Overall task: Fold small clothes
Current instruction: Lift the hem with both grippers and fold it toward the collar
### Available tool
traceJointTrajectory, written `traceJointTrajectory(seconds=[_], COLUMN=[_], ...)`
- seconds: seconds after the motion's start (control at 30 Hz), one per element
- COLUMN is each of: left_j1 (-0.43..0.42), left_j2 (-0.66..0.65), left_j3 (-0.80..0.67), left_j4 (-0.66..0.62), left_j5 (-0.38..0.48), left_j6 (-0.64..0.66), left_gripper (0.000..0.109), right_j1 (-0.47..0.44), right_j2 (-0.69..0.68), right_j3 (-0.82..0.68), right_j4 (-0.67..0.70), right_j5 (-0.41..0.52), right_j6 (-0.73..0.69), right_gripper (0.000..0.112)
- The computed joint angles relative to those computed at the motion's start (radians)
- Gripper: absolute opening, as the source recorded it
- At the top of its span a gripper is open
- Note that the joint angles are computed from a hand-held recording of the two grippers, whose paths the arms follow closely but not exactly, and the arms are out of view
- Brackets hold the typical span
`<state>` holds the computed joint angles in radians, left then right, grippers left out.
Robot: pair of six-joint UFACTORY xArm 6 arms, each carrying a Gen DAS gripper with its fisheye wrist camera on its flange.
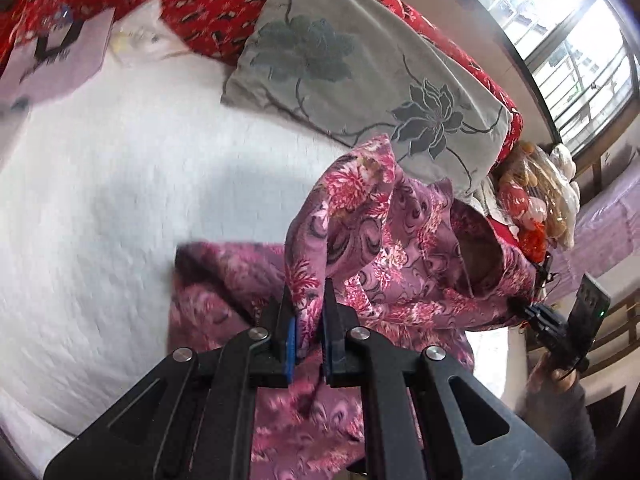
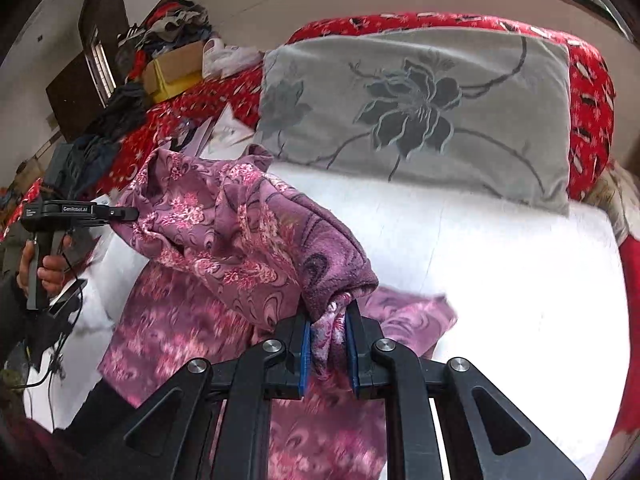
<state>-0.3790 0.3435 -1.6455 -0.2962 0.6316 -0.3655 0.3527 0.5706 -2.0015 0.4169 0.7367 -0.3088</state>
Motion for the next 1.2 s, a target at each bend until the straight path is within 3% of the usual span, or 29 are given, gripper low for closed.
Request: traceJointTrajectory(seconds=[0.2,0.53,0.77,0.9,1.2], left_j1=[-0.022,-0.058,-0.053,-0.054,-0.020], left_j2=[-0.092,-0.247,-0.316,-0.359,-0.489], left_j3=[0.154,0.420,0.542,0.587,0.715], left_j4=[-0.054,-0.175,-0.270,-0.240,-0.199], left_j5=[-0.059,-0.129,-0.119,-0.101,-0.048], left_j6=[0.016,0.095,0.142,0.136,0.101], left_gripper=[0.007,0.007,0.008,0.008,0.008], right_j1=[0.018,0.044,0.053,0.048,-0.006], right_j2=[-0.153,-0.342,-0.400,-0.427,-0.566], right_j3=[0.263,0.590,0.737,0.785,0.950], right_j4=[0.094,0.161,0.160,0.173,0.104], right_j5=[-0.083,-0.118,-0.144,-0.172,-0.204], right_j6=[-0.077,-0.184,-0.148,-0.107,0.089], right_gripper=[0.014,0.014,0.014,0.020,0.020])
